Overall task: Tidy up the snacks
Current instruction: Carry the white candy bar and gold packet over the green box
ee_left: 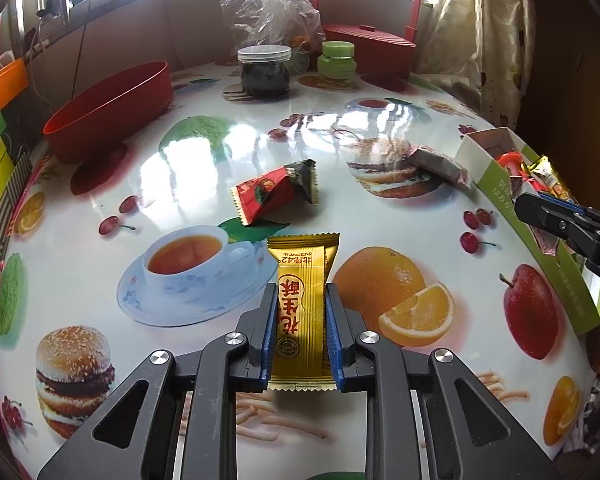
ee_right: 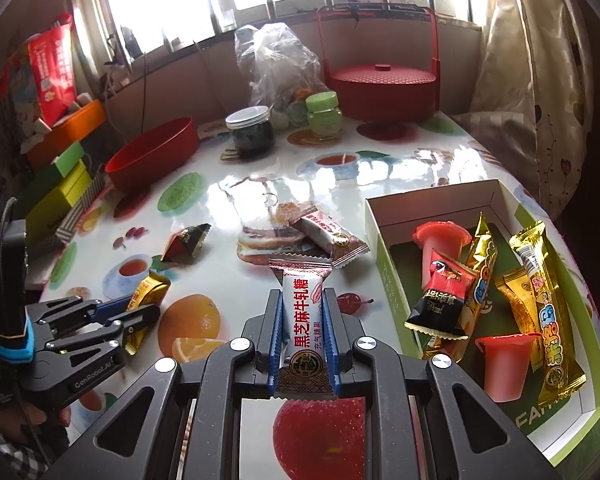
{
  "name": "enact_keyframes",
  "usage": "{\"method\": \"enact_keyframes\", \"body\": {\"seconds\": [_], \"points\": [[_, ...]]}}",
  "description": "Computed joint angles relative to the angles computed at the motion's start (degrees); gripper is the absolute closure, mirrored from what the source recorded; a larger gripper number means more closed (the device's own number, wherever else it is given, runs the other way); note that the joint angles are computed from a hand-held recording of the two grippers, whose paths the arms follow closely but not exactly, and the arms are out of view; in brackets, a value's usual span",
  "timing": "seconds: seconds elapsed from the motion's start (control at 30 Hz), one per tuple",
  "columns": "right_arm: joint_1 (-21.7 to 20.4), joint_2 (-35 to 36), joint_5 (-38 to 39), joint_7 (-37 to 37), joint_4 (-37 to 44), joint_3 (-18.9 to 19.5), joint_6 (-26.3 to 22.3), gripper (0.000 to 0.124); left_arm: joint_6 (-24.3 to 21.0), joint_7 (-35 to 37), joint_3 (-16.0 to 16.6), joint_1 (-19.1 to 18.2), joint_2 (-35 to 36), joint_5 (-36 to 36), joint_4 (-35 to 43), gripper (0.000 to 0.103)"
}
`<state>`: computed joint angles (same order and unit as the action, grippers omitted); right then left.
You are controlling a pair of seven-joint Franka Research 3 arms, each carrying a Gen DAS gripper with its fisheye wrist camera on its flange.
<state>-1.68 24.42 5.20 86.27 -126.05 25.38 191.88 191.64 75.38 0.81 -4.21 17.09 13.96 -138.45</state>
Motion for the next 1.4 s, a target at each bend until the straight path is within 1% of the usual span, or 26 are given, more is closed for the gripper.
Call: {"method": "enact_keyframes", "body": {"seconds": [0.07, 0.1, 0.17, 0.27, 0.4, 0.5, 0.7, 0.77, 0.9, 1.03, 1.1, 1.27, 1.3, 1.4], "points": [[-0.4, -0.2, -0.1, 0.2, -0.3, 0.3, 0.2, 0.106, 0.4, 0.1, 0.5, -0.8, -0.3, -0.3, -0.2, 0.080], [-0.7, -0.3, -0.2, 0.3, -0.4, 0.5, 0.3, 0.106, 0.5, -0.2, -0.7, 0.4, -0.6, 0.2, -0.4, 0.080], [-1.5, -0.4, -0.6, 0.6, -0.7, 1.0, 0.6, 0.106, 1.0, -0.6, -2.0, 1.7, -1.0, 0.7, -0.6, 0.080], [-2.4, -0.8, -1.4, 1.5, -1.3, 1.6, 1.2, 0.106, 1.4, -0.6, -2.3, 1.3, -1.7, 0.9, -0.6, 0.080], [-3.6, -1.5, -3.0, 3.1, -2.3, 2.0, 2.1, 0.106, 1.7, -0.7, -3.6, 1.6, -2.4, 1.6, -0.4, 0.080], [-4.7, -2.1, -4.7, 4.6, -3.0, 2.2, 2.7, 0.106, 2.0, -1.3, -5.5, 2.9, -2.7, 2.9, 0.1, 0.080], [-5.3, -3.9, -7.6, 8.0, -4.7, 0.8, 4.1, 0.106, 1.7, -3.2, -9.5, 5.6, -2.6, 6.4, 1.9, 0.080], [-5.0, -4.4, -8.5, 9.2, -5.1, -0.2, 4.4, 0.106, 1.6, -3.7, -10.2, 5.7, -2.5, 7.3, 2.4, 0.080], [-3.8, -5.7, -9.6, 11.2, -6.2, -2.7, 5.2, 0.106, 1.3, -5.7, -13.8, 8.3, -1.9, 10.2, 3.9, 0.080], [-2.8, -6.7, -10.8, 12.9, -7.3, -5.2, 5.9, 0.106, 0.7, -7.8, -18.1, 11.6, -0.8, 13.3, 5.8, 0.080], [-1.9, -7.1, -10.7, 13.5, -7.6, -6.7, 6.1, 0.106, 0.4, -8.3, -19.2, 12.3, -0.2, 14.3, 6.5, 0.080], [-1.3, -7.6, -11.1, 14.8, -8.4, -8.8, 6.2, 0.106, -1.0, -9.0, -23.5, 15.0, 1.8, 15.9, 9.0, 0.080], [-1.1, -7.7, -11.0, 15.0, -8.6, -9.3, 6.3, 0.106, -1.4, -9.0, -24.9, 16.1, 2.3, 16.2, 9.6, 0.080], [-0.8, -7.9, -10.7, 15.4, -9.1, -10.3, 6.4, 0.106, -2.0, -8.4, -26.2, 16.4, 3.2, 15.8, 10.6, 0.080]]}}
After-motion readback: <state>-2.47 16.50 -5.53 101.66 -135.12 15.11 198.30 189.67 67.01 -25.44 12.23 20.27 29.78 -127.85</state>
